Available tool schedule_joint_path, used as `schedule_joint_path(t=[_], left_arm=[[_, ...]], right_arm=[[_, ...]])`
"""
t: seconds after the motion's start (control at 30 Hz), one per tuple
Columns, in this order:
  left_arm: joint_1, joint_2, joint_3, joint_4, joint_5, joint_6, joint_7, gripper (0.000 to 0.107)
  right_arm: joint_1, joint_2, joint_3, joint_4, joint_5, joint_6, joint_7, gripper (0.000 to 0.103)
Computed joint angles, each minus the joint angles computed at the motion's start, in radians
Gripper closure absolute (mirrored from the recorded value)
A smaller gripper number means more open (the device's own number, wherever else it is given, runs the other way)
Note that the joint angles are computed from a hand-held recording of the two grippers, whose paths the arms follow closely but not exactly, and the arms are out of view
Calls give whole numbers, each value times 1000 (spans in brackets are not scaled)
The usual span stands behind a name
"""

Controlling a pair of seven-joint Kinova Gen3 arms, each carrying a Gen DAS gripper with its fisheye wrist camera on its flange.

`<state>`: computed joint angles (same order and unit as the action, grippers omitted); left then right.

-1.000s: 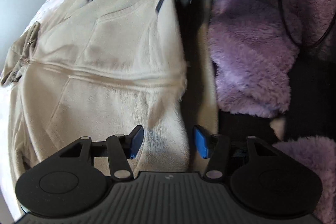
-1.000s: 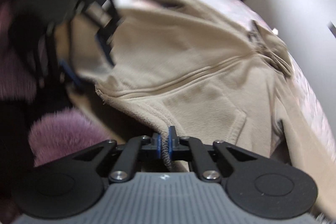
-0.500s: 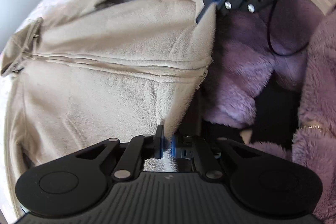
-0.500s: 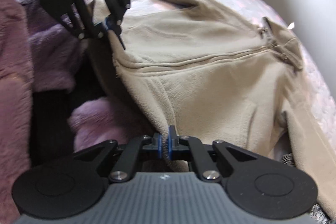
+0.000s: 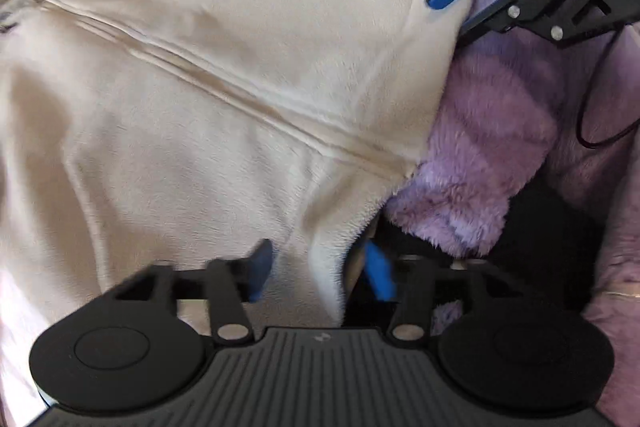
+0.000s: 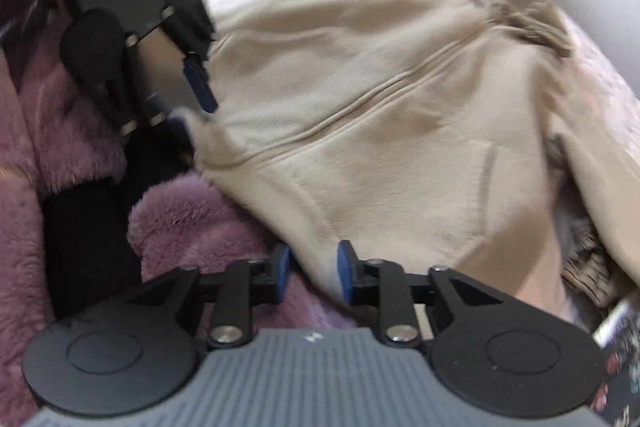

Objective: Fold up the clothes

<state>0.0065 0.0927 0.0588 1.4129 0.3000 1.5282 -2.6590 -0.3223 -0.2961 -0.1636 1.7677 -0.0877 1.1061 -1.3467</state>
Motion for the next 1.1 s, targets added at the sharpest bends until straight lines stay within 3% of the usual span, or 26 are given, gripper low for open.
schedule_joint_path(t=[0.17, 0.33, 0.4, 0.47, 0.57, 0.7, 0.87, 0.9, 0.93, 0.97, 1.03, 1.1], left_arm=[[-38, -24, -24, -62, 80, 10, 33, 52], [-27, -25, 11, -94, 55, -92, 177, 52], [34, -14, -24, -107, 41, -135, 259, 52], [40, 1, -23, -121, 49, -153, 325, 52], [1, 29, 3, -130, 102, -163, 357, 52], [-10, 38, 6, -126, 123, -173, 397, 52], [-19, 59, 8, -137, 118, -156, 438, 52], [-18, 61, 8, -138, 110, -157, 446, 52], [-17, 64, 9, -140, 102, -158, 454, 52], [-16, 66, 10, -142, 95, -159, 462, 52], [-14, 72, 11, -146, 80, -158, 476, 52], [-9, 85, 13, -160, 64, -149, 496, 52]], right_arm=[[145, -118, 43, 13, 63, -64, -182, 74], [354, -182, 134, -53, 142, -71, -386, 70], [442, -186, 184, -92, 141, -79, -467, 62], [509, -172, 253, -132, 106, -89, -543, 43], [545, -118, 392, -193, -16, -61, -617, 35], [485, -55, 550, -205, -113, -43, -667, 35], [520, 18, 596, -162, -221, -100, -653, 35], [532, 26, 593, -158, -232, -112, -646, 37], [544, 34, 589, -155, -242, -123, -640, 49], [555, 41, 585, -151, -253, -135, -634, 68], [575, 56, 571, -162, -257, -144, -617, 87], [587, 71, 543, -217, -228, -122, -588, 90]])
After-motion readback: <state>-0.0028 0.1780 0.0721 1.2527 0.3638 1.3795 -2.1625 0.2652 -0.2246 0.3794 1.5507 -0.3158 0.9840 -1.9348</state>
